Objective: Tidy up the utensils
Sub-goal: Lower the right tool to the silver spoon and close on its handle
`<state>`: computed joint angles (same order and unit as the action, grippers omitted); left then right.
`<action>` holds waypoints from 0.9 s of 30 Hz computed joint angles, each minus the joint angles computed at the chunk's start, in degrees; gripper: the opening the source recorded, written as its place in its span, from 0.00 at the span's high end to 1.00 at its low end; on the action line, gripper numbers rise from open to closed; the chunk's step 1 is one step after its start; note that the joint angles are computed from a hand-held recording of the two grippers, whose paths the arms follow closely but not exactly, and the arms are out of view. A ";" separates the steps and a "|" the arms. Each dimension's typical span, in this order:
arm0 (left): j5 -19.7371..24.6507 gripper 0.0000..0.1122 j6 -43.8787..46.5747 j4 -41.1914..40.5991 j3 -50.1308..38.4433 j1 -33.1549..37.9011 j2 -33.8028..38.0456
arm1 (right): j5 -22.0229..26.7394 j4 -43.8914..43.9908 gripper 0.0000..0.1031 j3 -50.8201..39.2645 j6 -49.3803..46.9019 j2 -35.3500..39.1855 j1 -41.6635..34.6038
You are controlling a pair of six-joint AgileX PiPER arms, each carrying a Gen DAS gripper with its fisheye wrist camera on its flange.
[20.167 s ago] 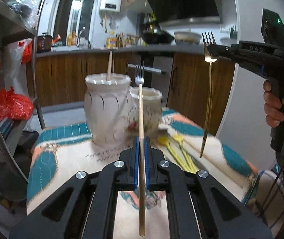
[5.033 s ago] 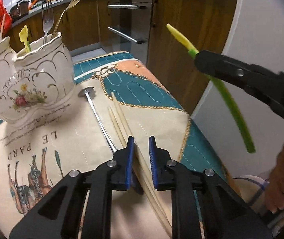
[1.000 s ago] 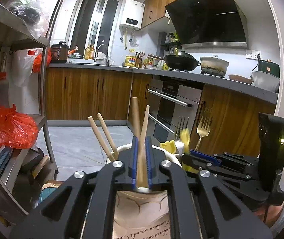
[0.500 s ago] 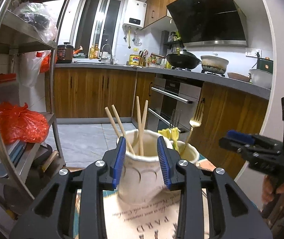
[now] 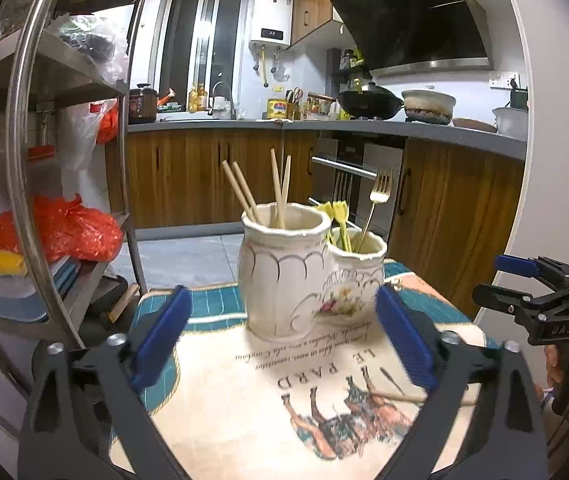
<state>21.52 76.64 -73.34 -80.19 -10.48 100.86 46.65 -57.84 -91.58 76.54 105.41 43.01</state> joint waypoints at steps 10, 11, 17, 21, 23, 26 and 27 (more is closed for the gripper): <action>0.70 0.13 -0.18 1.20 4.64 0.90 -0.37 | 2.92 5.96 0.06 -0.87 -4.44 2.28 -0.42; 0.67 0.13 0.00 1.19 4.92 0.87 -0.38 | 3.04 7.98 0.06 -2.19 -6.49 3.29 -1.20; 0.73 0.13 0.04 1.63 5.48 0.31 -0.01 | 5.21 18.58 0.06 -11.83 -17.47 9.95 -5.77; 0.76 0.13 -0.46 2.20 5.36 -0.02 0.54 | 8.17 23.07 0.06 -20.88 -24.74 15.54 -7.68; 1.02 0.13 -0.46 2.31 5.19 0.02 0.94 | 10.54 25.27 0.07 -26.14 -28.28 18.86 -8.63; 1.23 0.13 -1.18 3.22 4.90 -0.01 1.47 | 14.17 28.33 0.08 -33.22 -32.66 23.39 -9.83; 1.39 0.13 -1.68 3.71 4.69 -0.01 1.73 | 15.03 29.44 0.09 -35.00 -33.65 24.48 -10.22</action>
